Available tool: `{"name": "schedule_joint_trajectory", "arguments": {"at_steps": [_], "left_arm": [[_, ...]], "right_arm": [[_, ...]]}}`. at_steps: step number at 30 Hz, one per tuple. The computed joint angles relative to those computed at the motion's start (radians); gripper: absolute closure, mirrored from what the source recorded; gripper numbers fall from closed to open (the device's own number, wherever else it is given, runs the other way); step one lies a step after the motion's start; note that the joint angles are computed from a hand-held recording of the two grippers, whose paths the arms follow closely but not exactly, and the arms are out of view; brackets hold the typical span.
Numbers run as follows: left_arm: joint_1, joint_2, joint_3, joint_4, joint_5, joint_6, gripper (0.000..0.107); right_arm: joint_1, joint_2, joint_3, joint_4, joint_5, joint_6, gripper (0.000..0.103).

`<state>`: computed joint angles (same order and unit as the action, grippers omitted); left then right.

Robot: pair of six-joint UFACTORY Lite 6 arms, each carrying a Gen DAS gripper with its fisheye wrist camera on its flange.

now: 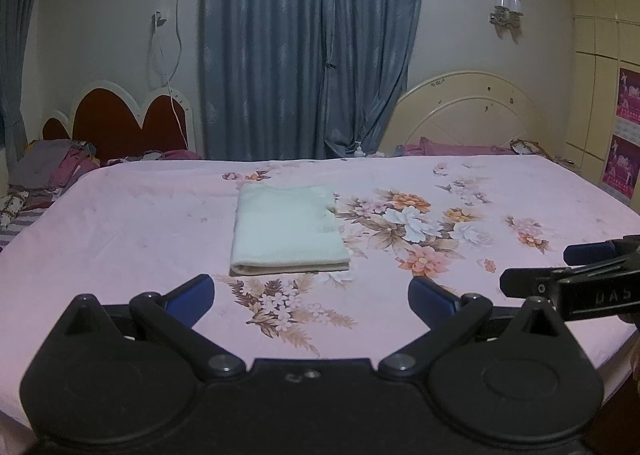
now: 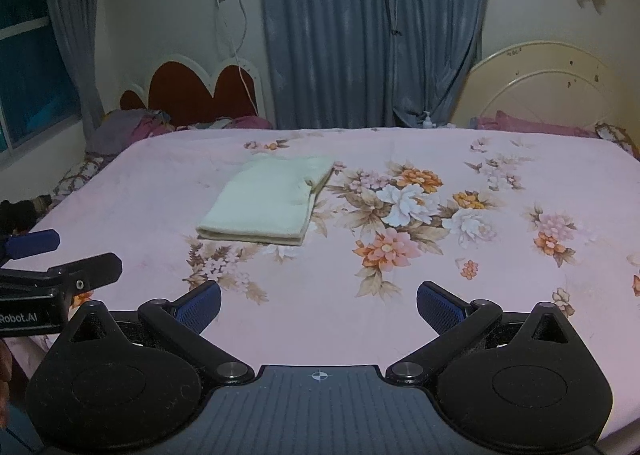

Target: Fold small clothes

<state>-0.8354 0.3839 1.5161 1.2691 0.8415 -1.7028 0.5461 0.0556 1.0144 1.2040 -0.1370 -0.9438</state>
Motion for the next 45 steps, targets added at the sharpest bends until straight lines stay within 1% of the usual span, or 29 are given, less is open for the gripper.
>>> {"name": "schedule_joint_trajectory", "arguments": {"at_steps": [3,5,10,12,14,26,30,36,37,45], "left_arm": [[-0.003,-0.001,-0.002,0.008,0.004,-0.008,0.004],[-0.006,-0.007,-0.009,0.014,0.009,-0.014,0.004],[-0.01,-0.022,-0.026,0.021,0.012,-0.027,0.004],[-0.008,-0.025,-0.028,0.019,0.009,-0.024,0.004],[-0.012,-0.027,-0.029,0.02,0.013,-0.024,0.004],[-0.021,-0.027,-0.02,0.013,0.015,-0.018,0.004],[-0.019,-0.023,-0.014,0.012,0.014,-0.014,0.004],[-0.019,-0.019,-0.006,0.01,0.017,-0.008,0.004],[-0.018,-0.021,-0.009,0.01,0.013,-0.007,0.004],[-0.018,-0.016,0.005,0.004,0.023,0.002,0.004]], "right_arm": [[0.007,-0.005,0.0,0.027,-0.006,-0.029,0.0],[0.003,-0.007,-0.002,0.001,-0.001,-0.004,0.0],[0.004,-0.012,-0.004,0.008,-0.003,-0.012,0.0],[0.008,-0.01,-0.001,0.051,-0.008,-0.055,0.0],[0.0,-0.019,-0.009,0.024,0.0,-0.031,0.0],[-0.016,-0.04,-0.026,0.051,0.008,-0.067,0.0],[-0.023,-0.04,-0.027,0.024,0.013,-0.044,0.0],[-0.027,-0.037,-0.023,0.045,0.015,-0.068,0.0],[-0.027,-0.04,-0.025,0.021,0.015,-0.045,0.0],[-0.027,-0.039,-0.025,0.03,0.016,-0.053,0.0]]}}
